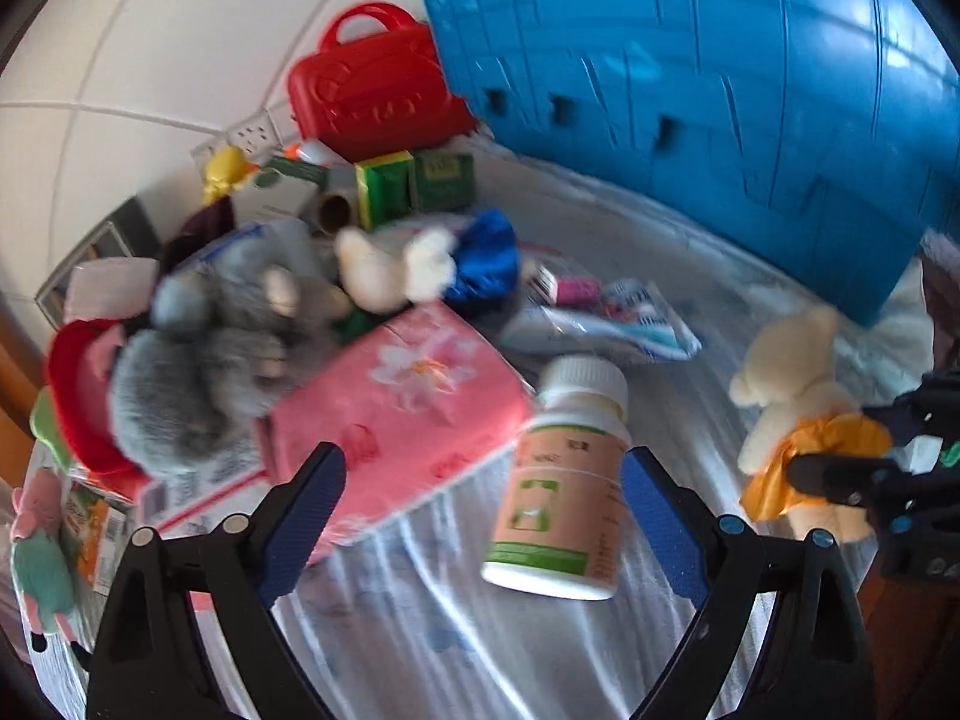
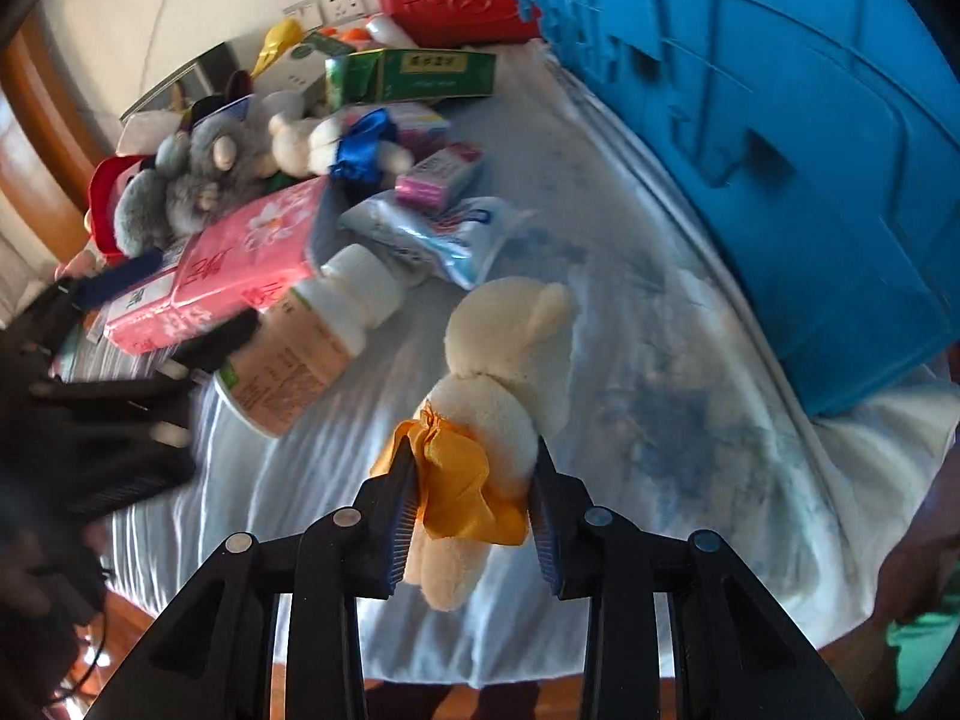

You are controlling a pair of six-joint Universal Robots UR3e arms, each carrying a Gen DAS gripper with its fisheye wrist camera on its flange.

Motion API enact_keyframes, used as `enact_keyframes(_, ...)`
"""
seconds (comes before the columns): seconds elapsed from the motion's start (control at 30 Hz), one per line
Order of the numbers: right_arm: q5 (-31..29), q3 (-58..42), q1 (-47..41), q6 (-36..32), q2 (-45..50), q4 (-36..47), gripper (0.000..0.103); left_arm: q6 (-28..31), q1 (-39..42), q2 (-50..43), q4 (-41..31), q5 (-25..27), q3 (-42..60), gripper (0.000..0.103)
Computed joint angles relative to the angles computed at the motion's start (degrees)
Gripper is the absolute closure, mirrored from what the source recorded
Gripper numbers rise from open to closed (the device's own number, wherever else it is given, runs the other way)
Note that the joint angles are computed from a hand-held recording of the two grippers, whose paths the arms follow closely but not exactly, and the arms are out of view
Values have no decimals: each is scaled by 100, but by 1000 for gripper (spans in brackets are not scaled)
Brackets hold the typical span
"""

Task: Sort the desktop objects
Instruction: 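Grasp the beige medicine bottle with the left tool while the right tool holds the bear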

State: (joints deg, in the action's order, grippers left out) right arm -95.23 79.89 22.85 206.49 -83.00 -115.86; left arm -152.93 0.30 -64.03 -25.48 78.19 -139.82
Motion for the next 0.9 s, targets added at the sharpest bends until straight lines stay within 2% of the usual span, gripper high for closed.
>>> enact_keyframes(0.13,72,320,-141,-166,-105,-281,70,-281,-512,-788,917,333,-172,12)
enact_keyframes(0.17,154,428,-224,-233,-135,-334,70,-273,-615,-1037,1102,424,-170,28)
enact_keyframes(0.2,178,296,-214,-233,27,-368,70,-164,-572,-1112,954,299,-120,47)
enact_keyframes(0.33,249,226,-262,-414,114,-365,70,39,-425,-1044,878,99,-183,48)
enact_keyframes(0.43,320,150,-254,-541,110,-313,70,168,-196,-585,481,-193,-230,49)
enact_keyframes(0.57,247,-234,-143,-607,233,-162,70,401,-147,55,43,-305,-157,51)
enact_keyframes(0.77,42,-943,91,-586,239,224,70,911,644,1351,-1516,-1038,299,51)
enact_keyframes(0.87,-211,-1713,284,-553,315,483,70,1245,1214,1856,-2297,-1541,805,51)
enact_keyframes(0.9,-287,-1984,331,-560,356,566,70,1217,1240,1873,-2365,-1593,966,51)
